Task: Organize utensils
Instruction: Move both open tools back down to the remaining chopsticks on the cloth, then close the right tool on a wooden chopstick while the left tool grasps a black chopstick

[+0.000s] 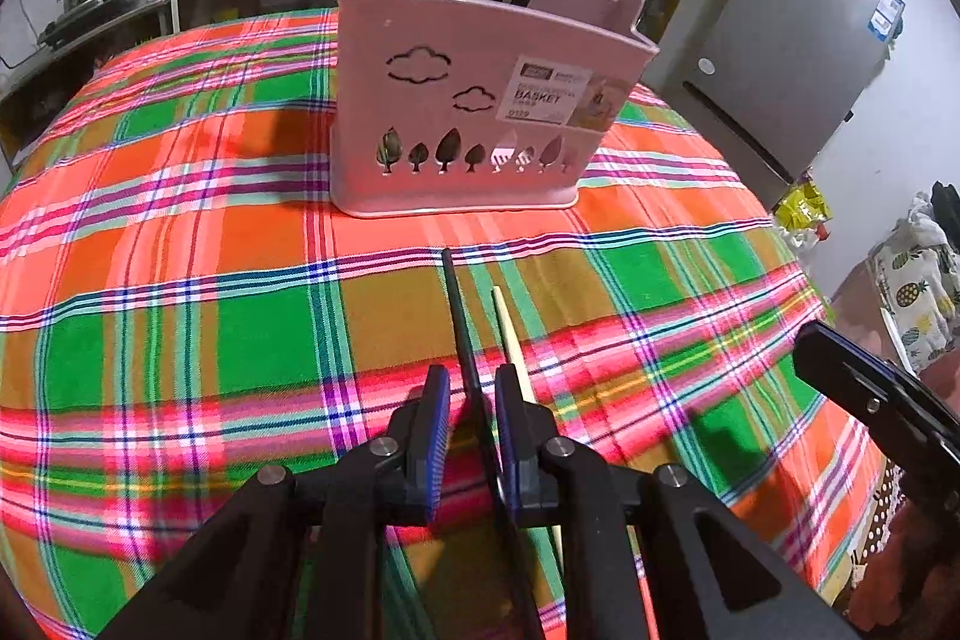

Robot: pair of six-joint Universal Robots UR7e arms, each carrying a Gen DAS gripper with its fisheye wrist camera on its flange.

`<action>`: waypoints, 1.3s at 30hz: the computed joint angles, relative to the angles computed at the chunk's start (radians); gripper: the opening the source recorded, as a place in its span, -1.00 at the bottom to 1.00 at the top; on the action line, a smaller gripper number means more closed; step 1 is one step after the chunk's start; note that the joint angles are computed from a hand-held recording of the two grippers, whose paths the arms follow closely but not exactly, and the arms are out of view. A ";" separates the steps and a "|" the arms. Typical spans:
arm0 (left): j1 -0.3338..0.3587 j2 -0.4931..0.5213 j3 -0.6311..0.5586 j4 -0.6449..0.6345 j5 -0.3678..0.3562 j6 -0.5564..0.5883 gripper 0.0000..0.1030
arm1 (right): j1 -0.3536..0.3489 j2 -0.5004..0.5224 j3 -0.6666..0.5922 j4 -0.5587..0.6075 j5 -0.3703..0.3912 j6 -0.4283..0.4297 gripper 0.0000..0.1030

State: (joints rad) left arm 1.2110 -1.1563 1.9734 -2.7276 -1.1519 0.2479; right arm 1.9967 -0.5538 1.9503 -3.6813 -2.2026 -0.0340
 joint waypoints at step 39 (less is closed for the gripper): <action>0.100 -0.017 -0.104 0.079 0.026 0.012 -0.85 | -0.034 0.165 -0.322 0.408 0.025 0.019 -0.71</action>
State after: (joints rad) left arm 1.3107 -1.1735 1.8695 -2.6488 -1.1263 0.2602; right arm 1.9623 -0.3890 1.6281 -3.2729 -2.1775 -0.0151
